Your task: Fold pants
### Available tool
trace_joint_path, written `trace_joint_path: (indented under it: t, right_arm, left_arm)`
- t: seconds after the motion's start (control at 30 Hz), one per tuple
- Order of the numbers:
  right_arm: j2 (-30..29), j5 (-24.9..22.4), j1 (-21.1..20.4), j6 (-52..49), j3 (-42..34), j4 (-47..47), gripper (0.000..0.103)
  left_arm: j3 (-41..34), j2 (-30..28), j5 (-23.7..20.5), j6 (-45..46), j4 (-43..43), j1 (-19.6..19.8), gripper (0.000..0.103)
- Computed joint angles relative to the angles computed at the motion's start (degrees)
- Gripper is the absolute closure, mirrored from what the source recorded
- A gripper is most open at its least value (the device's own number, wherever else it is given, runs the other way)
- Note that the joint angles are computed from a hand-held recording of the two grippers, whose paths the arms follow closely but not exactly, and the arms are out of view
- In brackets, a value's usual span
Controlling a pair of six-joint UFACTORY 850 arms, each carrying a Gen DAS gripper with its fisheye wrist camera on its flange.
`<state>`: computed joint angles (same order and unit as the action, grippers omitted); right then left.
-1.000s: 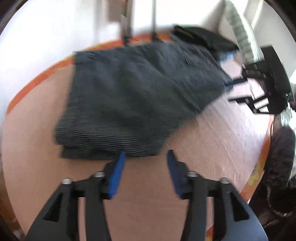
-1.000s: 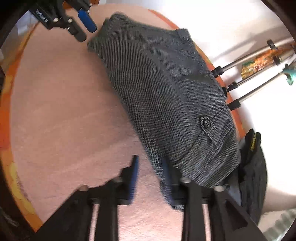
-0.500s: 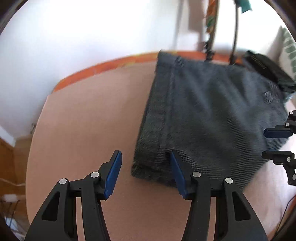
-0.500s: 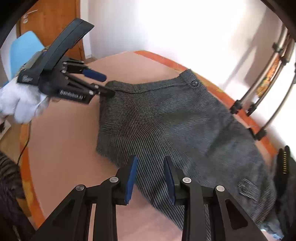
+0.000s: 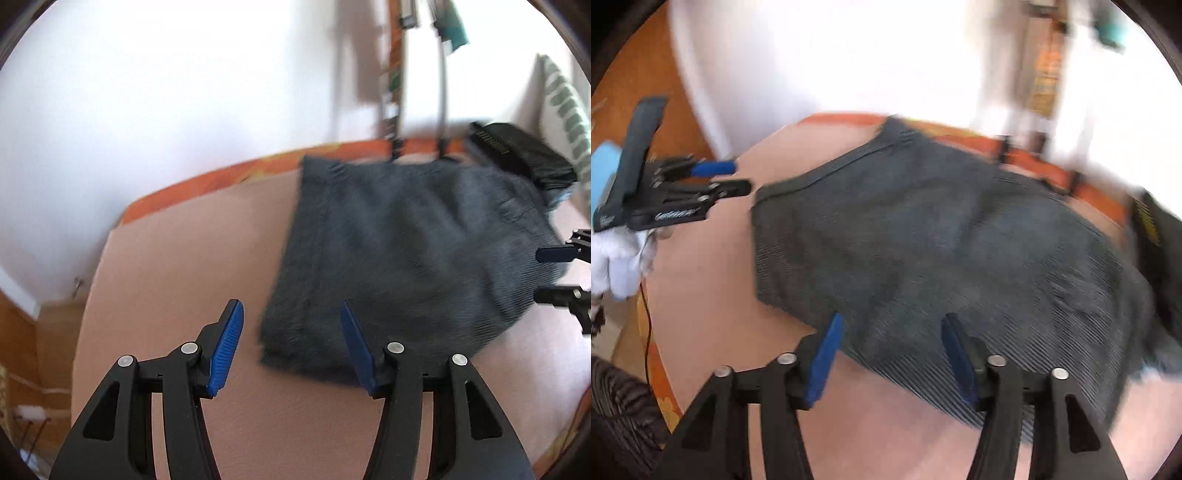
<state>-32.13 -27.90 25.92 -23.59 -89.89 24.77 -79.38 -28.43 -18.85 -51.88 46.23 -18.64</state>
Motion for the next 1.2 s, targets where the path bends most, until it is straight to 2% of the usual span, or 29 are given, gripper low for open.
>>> trace_joint_path:
  t: [0.1, 0.27, 0.33, 0.43, 0.5, 0.63, 0.7, 0.8, 0.97, 1.03, 1.1, 1.2]
  right_arm:
    - [3.9, 2.3, -2.8, 11.9, 5.0, -3.4, 0.040]
    - [8.2, 4.6, -8.6, 18.6, 13.0, 6.6, 0.039]
    - [7.5, 4.0, -10.4, 18.6, 13.4, 9.9, 0.037]
    - [7.2, 2.3, -12.3, 13.6, 15.1, 19.4, 0.037]
    - [7.1, 2.0, -13.5, 8.6, 16.2, 26.3, 0.037]
    - [5.6, -0.4, -14.6, -2.2, 17.1, 42.8, 0.037]
    - [6.1, 0.0, -14.8, -7.0, 18.9, 49.8, 0.036]
    - [5.6, 1.6, -14.2, -10.6, 18.8, 55.0, 0.032]
    - [4.9, 3.1, -13.5, -15.5, 18.7, 62.5, 0.032]
    - [4.7, 3.8, -13.2, -15.6, 18.5, 63.1, 0.039]
    - [4.7, 5.5, -12.7, -16.3, 18.6, 64.7, 0.052]
    - [5.1, 6.9, -12.6, -18.1, 19.5, 67.6, 0.070]
  left_arm:
    - [-2.0, -1.0, 1.8, 8.1, -6.3, -1.4, 0.048]
    - [-7.3, -5.1, 2.5, 19.9, -16.4, -4.0, 0.048]
    - [-10.9, -8.0, 1.4, 23.0, -18.7, -5.0, 0.048]
    - [-14.0, -10.5, 0.0, 23.5, -17.7, -6.2, 0.048]
    - [-16.3, -12.4, -0.7, 26.2, -21.0, -6.2, 0.048]
    - [-18.8, -15.0, -3.5, 18.4, -13.4, -6.5, 0.048]
    - [-18.9, -15.4, -3.8, 17.1, -13.4, -5.9, 0.048]
    - [-19.4, -16.5, -4.9, 19.7, -17.0, -5.3, 0.048]
    - [-17.6, -15.7, -3.7, 17.3, -14.9, -5.3, 0.048]
    - [-16.2, -14.6, -1.7, 10.3, -9.3, -5.5, 0.048]
    - [-14.7, -13.2, -0.1, 6.0, -5.1, -5.9, 0.048]
    - [-13.1, -12.1, 2.4, 6.4, -5.7, -6.3, 0.048]
